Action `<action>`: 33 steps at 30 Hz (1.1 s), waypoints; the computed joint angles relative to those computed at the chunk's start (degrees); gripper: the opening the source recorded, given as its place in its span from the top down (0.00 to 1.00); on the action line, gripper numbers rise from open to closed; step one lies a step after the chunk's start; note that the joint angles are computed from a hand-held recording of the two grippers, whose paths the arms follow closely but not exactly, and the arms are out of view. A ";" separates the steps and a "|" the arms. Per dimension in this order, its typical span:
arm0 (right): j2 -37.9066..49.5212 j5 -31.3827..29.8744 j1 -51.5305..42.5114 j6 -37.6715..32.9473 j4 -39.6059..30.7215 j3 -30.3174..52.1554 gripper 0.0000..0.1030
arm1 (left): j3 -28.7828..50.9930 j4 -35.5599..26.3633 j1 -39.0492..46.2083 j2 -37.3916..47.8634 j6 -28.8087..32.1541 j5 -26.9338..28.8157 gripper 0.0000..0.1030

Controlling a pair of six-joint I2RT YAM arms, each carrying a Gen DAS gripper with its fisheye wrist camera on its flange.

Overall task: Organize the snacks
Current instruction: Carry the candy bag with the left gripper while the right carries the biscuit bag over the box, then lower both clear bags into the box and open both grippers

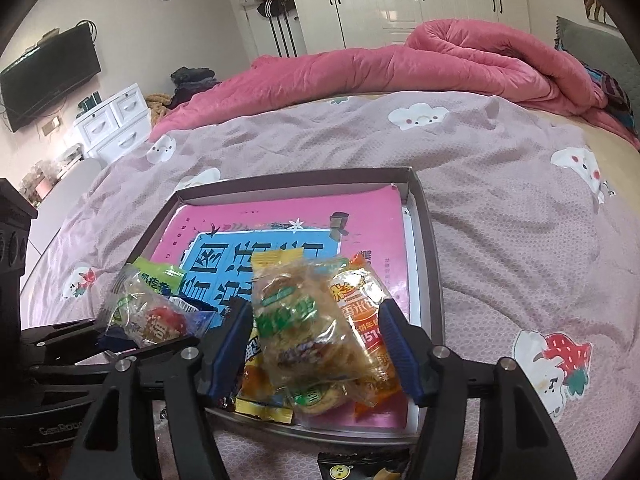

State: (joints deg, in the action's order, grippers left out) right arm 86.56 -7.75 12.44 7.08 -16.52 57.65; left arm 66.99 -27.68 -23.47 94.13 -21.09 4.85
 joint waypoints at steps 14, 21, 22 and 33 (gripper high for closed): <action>-2.31 -1.15 -1.86 0.66 -0.10 -0.52 0.36 | 0.20 0.06 0.16 0.04 0.05 0.65 0.57; -2.71 -1.35 -2.24 0.64 -0.17 -0.56 0.34 | 0.29 -0.12 -0.05 -0.23 0.20 0.64 0.56; -2.76 -1.32 -2.25 0.64 -0.18 -0.56 0.33 | 0.33 -0.16 0.01 -0.29 0.20 0.87 0.55; -3.78 -1.18 -2.42 0.43 0.10 -0.78 0.30 | 0.28 -0.66 0.24 -1.19 0.35 0.73 0.47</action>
State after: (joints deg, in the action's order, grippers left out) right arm 82.78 -8.94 10.02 7.52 -16.43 56.87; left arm 67.27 -28.34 -23.23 92.94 -20.74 5.58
